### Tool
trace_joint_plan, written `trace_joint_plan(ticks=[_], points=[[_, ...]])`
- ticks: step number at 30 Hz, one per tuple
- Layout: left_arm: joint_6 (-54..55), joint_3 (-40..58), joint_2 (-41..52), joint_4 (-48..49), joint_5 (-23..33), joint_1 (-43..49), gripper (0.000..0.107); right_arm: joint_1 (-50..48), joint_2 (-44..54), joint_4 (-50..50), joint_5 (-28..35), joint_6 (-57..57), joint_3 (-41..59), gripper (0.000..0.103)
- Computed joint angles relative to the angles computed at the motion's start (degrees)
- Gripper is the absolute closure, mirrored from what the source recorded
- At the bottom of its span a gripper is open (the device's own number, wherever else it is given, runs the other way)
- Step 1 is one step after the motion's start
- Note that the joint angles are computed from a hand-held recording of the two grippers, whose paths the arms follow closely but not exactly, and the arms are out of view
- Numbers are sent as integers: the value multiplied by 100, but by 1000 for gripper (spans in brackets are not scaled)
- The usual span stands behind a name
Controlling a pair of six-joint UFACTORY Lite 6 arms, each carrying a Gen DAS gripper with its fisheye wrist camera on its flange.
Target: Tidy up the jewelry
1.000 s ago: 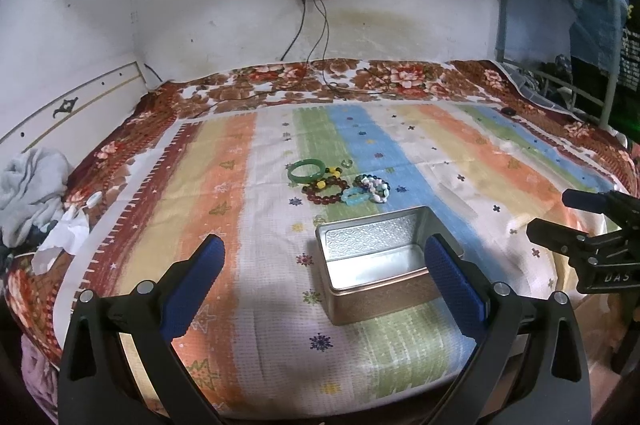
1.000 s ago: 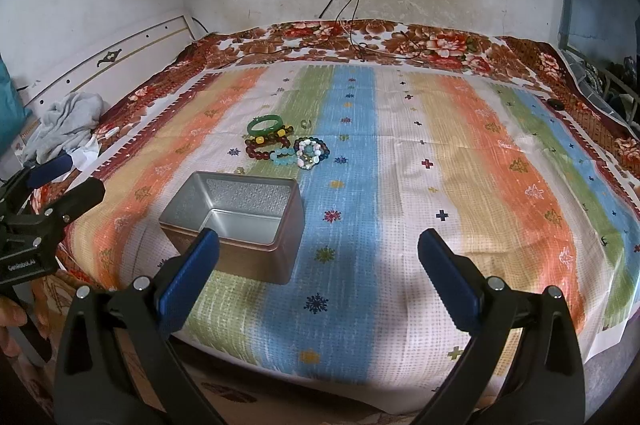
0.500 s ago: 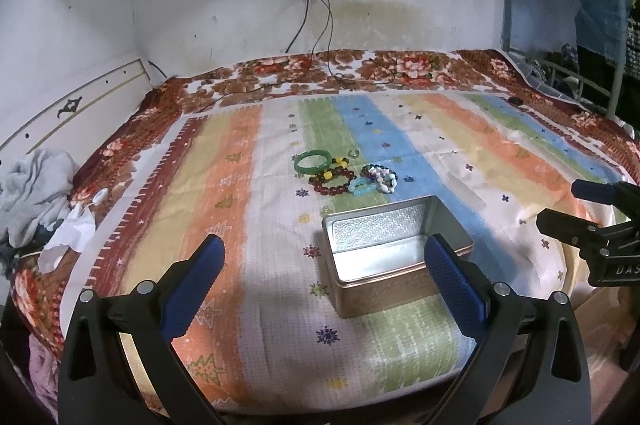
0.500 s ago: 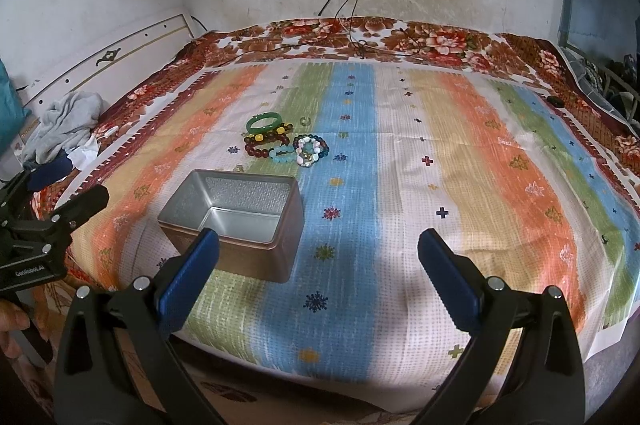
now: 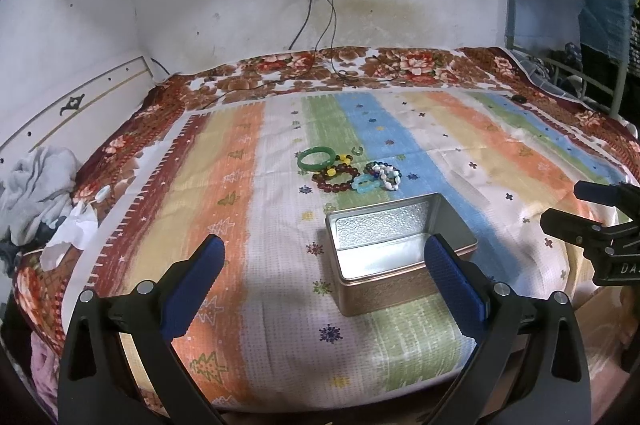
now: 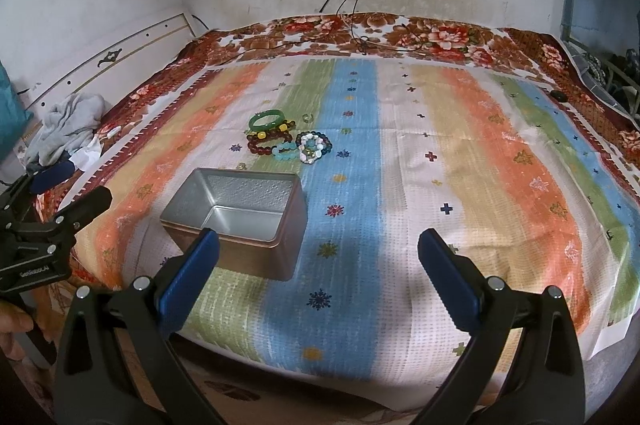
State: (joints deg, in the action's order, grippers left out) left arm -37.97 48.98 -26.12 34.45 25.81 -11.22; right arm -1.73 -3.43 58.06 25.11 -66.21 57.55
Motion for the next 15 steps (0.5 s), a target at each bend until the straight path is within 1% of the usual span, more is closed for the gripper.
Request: trace_joint_plan(ticks=[9, 15], points=[[-6, 24, 45, 11, 32, -6, 10, -8, 19, 2, 9, 8, 4, 5], [-100, -8, 21, 126, 21, -8, 10, 48, 272, -273, 69, 390, 308, 5]])
